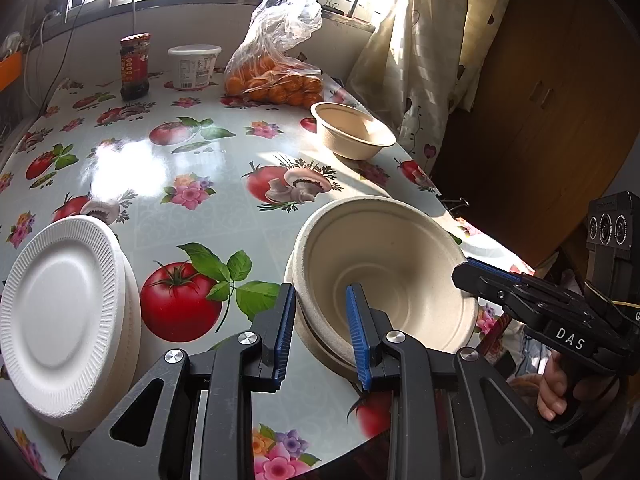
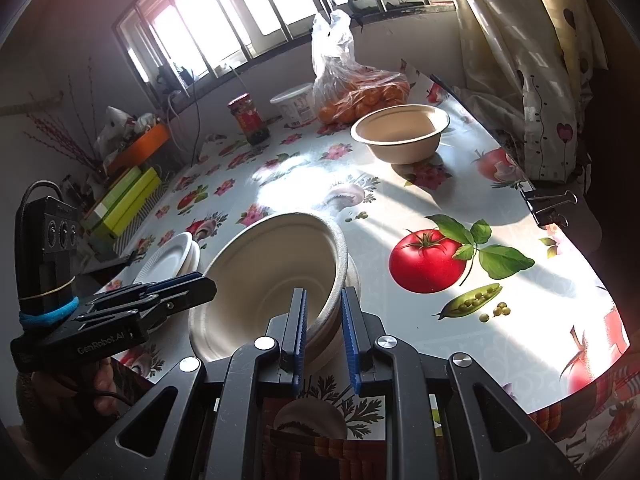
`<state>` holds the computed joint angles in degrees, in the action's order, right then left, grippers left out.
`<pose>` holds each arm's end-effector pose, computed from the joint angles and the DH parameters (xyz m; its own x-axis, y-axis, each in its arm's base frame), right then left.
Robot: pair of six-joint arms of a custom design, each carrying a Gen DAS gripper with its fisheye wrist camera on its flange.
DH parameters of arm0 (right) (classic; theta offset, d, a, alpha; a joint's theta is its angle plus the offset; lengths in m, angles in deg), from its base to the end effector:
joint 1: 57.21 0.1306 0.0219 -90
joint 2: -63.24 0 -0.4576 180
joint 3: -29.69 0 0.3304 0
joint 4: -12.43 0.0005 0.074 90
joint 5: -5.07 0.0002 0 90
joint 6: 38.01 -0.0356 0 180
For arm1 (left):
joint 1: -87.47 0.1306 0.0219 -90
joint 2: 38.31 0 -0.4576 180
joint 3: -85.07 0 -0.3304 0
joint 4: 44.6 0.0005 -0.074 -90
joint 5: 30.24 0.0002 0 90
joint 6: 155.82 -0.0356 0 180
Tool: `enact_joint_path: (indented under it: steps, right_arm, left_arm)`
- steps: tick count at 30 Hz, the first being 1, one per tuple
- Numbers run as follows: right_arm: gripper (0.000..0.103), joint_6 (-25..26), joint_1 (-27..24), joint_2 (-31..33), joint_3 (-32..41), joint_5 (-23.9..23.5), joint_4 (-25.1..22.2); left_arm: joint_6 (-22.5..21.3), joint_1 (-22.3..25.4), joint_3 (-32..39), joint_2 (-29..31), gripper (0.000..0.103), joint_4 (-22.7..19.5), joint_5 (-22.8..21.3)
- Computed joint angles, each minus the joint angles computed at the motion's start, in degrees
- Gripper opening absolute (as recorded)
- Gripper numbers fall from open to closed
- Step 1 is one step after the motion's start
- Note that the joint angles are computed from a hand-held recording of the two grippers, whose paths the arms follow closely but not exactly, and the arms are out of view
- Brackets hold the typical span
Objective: Organize plates and bowls
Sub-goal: 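Open the left gripper to release the stacked beige bowls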
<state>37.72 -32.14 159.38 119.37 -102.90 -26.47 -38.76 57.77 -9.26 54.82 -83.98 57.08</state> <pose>0.4256 0.2107 0.4715 -0.7724 -0.1025 -0.6269 -0.4221 0.8203 0.3859 0.3908 -0.2216 0.4646 -0.7768 -0.0801 -0.6247 0.1277 0.9512 -0.2808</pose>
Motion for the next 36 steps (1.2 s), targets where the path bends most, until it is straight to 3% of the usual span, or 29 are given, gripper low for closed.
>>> enact_joint_path:
  steps: [21, 27, 36]
  right_arm:
    - [0.019, 0.2, 0.3, 0.7, -0.7, 0.8, -0.2]
    - [0.035, 0.0, 0.3, 0.6, -1.0, 0.9, 0.2]
    - [0.038, -0.4, -0.1, 0.9, -0.9, 1.0, 0.3]
  left_arm:
    - [0.5, 0.1, 0.1, 0.9, 0.027, -0.6, 0.0]
    - [0.3, 0.0, 0.3, 1.1, 0.027, -1.0, -0.1]
    - [0.5, 0.3, 0.3, 1.3, 0.028, -1.2, -0.4]
